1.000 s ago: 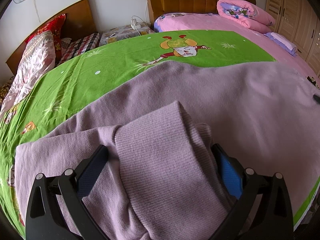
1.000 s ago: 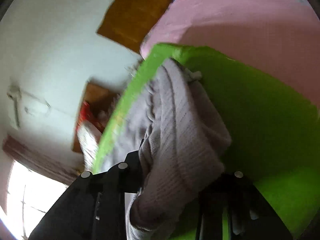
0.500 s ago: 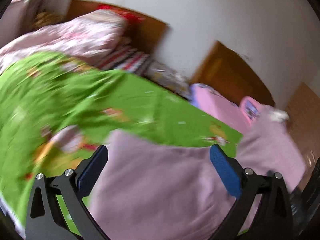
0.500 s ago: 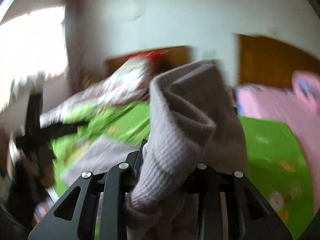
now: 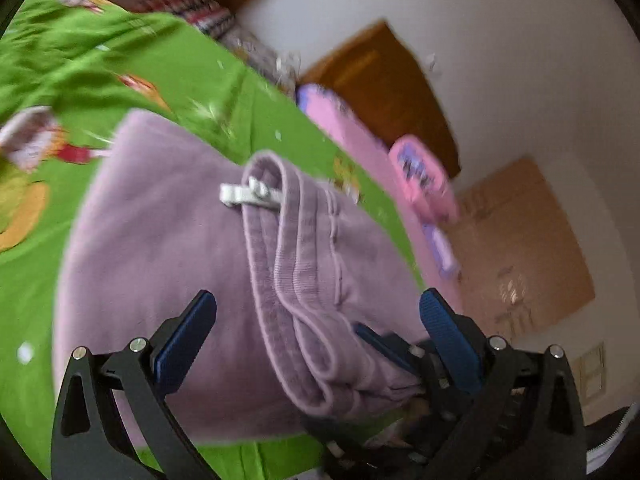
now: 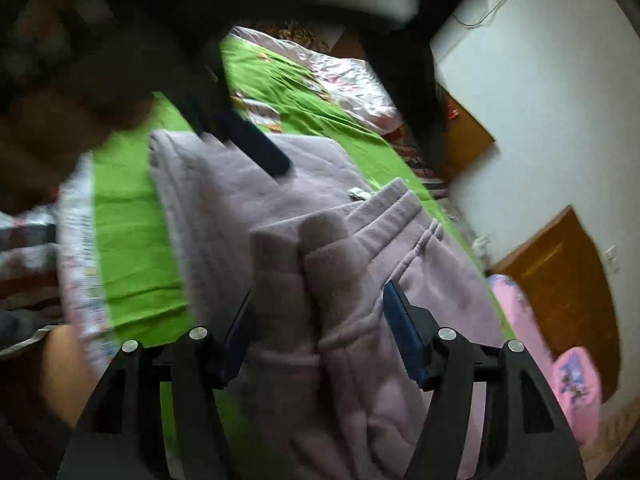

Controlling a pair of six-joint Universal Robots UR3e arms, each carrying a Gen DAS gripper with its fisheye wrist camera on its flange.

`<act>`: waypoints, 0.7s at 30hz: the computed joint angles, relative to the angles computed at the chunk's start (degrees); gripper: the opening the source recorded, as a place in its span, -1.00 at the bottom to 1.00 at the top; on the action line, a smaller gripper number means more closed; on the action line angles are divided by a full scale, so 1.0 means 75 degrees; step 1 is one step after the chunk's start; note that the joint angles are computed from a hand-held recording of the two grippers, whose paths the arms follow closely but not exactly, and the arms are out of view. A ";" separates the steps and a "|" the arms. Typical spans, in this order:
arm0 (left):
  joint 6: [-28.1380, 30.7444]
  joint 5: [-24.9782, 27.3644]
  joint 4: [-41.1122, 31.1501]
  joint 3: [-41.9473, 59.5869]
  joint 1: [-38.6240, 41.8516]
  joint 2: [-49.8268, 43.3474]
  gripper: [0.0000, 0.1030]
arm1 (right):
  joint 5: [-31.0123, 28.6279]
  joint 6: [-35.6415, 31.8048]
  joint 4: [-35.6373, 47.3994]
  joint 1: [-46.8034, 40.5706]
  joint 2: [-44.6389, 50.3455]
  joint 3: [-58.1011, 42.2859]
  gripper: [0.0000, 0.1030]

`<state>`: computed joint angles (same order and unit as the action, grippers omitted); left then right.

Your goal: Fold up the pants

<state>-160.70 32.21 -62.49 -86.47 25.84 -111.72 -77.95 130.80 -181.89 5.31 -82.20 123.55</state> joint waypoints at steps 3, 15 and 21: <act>-0.0161 0.0367 -0.0611 0.1085 -0.0454 -0.0750 0.96 | 0.2390 -0.0512 0.3005 -0.1738 -0.1988 0.0226 0.22; -0.0437 0.0799 -0.2013 0.3211 -0.1666 -0.1950 0.94 | 0.5125 0.0103 0.5681 -0.6826 -0.3248 0.0490 0.50; -0.1540 0.0816 -0.0975 0.3074 -0.1649 -0.2136 0.96 | 0.5401 -0.2507 0.8815 -0.7919 -0.4336 0.1257 0.71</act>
<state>-172.25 38.32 -69.81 -63.41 13.47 -127.74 -37.44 112.00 -115.78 -54.08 -114.72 132.98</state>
